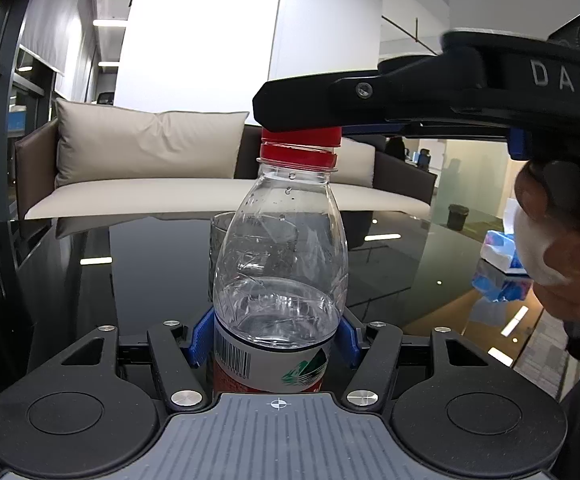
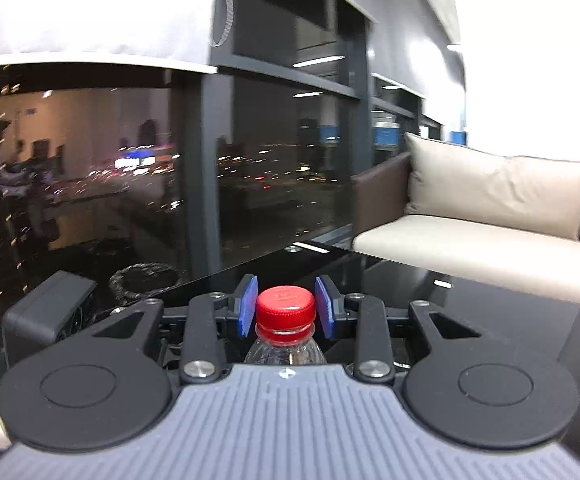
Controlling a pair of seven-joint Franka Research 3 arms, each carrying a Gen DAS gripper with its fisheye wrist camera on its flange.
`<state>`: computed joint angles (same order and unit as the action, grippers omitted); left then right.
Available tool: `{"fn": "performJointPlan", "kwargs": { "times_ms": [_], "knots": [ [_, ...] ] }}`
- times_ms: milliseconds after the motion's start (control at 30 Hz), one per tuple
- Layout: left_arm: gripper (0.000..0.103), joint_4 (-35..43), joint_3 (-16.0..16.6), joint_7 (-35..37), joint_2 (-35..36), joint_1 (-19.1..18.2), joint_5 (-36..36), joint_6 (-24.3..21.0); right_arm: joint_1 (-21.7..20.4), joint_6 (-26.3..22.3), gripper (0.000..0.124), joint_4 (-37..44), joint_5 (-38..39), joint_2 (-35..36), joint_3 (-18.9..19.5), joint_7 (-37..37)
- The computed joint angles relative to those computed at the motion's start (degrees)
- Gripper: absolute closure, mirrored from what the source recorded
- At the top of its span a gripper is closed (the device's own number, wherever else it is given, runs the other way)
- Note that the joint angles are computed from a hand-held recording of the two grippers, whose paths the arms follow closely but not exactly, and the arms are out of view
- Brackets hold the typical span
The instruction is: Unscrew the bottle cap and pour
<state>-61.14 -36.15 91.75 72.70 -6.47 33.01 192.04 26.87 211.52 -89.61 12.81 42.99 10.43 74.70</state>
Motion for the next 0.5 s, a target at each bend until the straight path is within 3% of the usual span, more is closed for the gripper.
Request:
{"fn": "performJointPlan", "kwargs": {
  "times_ms": [100, 300, 400, 500],
  "knots": [
    [0.047, 0.07, 0.94, -0.27, -0.27, -0.54, -0.30, 0.25, 3.38, 2.05, 0.090, 1.10, 5.33, 0.93, -2.35, -2.15],
    [0.047, -0.24, 1.73, -1.30, -0.67, -0.82, -0.14, 0.67, 2.79, 2.88, 0.091, 1.98, 5.02, 2.33, -1.11, -2.16],
    [0.047, -0.28, 1.18, -1.45, -0.55, -0.44, 0.56, 0.47, 0.70, 2.95, 0.092, 1.01, 0.37, 2.26, 0.21, -1.20],
    [0.047, -0.81, 0.58, -1.23, -0.56, 0.04, 1.06, 0.58, -6.52, 2.93, 0.092, -1.18, -12.41, 2.20, 5.06, 4.41]
  ]
}}
